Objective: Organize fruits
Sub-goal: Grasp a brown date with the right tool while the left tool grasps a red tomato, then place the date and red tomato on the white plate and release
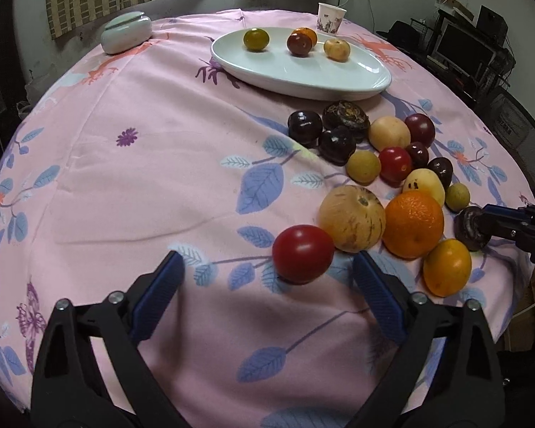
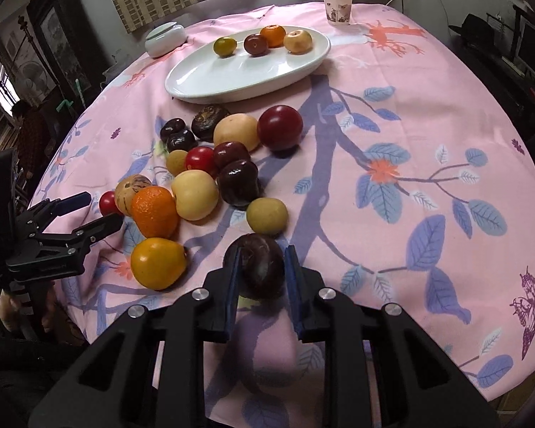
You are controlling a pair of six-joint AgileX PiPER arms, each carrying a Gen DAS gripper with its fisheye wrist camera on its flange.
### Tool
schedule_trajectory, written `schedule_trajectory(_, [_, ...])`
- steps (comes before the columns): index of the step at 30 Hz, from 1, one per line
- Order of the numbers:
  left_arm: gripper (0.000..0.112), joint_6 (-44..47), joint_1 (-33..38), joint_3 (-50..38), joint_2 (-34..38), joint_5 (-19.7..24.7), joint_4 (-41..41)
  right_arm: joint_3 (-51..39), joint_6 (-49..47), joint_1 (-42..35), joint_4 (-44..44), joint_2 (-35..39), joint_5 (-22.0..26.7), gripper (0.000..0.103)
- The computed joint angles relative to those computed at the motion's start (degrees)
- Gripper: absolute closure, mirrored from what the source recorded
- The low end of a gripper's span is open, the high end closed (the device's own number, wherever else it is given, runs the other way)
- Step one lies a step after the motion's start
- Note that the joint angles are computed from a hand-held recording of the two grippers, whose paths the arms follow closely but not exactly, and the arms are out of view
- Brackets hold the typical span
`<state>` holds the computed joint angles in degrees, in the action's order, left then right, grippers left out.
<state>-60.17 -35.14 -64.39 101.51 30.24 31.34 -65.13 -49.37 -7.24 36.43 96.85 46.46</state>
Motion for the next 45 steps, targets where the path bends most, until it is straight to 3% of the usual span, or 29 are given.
schedule_trajectory(1, [0.03, 1.0, 0.1, -0.7, 0.0, 0.7, -0.6, -0.3, -0.3, -0.4, 0.4, 0.3, 0.5, 0.078])
schedule_trajectory(3, [0.054, -3.3, -0.9, -0.5, 0.4, 0.6, 4.2, -0.6, -1.0, -1.0, 1.4, 0.9, 1.2, 0.078])
schedule_trajectory(5, [0.062, -3.1, -0.8, 0.2, 0.1, -1.6, 4.3, -1.0, -0.9, -1.0, 1.6, 1.4, 1.6, 0.075])
schedule_trajectory(9, [0.062, -3.7, -1.9, -0.4, 0.7, -0.5, 5.8, -4.1, -0.2, 0.2, 1.9, 4.8, 7.1, 0.07])
schedule_trajectory(10, [0.062, -3.6, -1.8, -0.2, 0.5, -0.9, 5.6, -3.8, 0.1, 1.4, 1.3, 5.1, 6.4, 0.07])
schedule_trajectory(12, [0.079, -3.1, -1.5, 0.8, -0.3, -2.5, 5.1, -1.5, 0.0, 2.7, 1.0, 3.1, 2.7, 0.077])
schedule_trajectory(18, [0.08, -1.5, -0.2, 3.7, -2.9, -7.0, 2.5, 0.1, 0.2, 2.1, 1.5, -0.1, 1.3, 0.078])
schedule_trajectory(33, [0.08, -1.1, -0.7, 2.6, -7.4, -2.6, 3.5, -3.6, -1.7, 1.8, 5.5, 1.1, 3.3, 0.078])
schedule_trajectory(39, [0.079, 8.5, 1.4, -5.2, -3.8, 1.5, -3.1, -9.7, -0.5, 2.3, 4.8, 5.5, 5.3, 0.078])
schedule_trajectory(45, [0.079, 27.5, 8.7, -25.0, 5.8, 9.0, -15.7, -26.3, 4.9, 5.0, 0.2, 12.1, 9.2, 0.078])
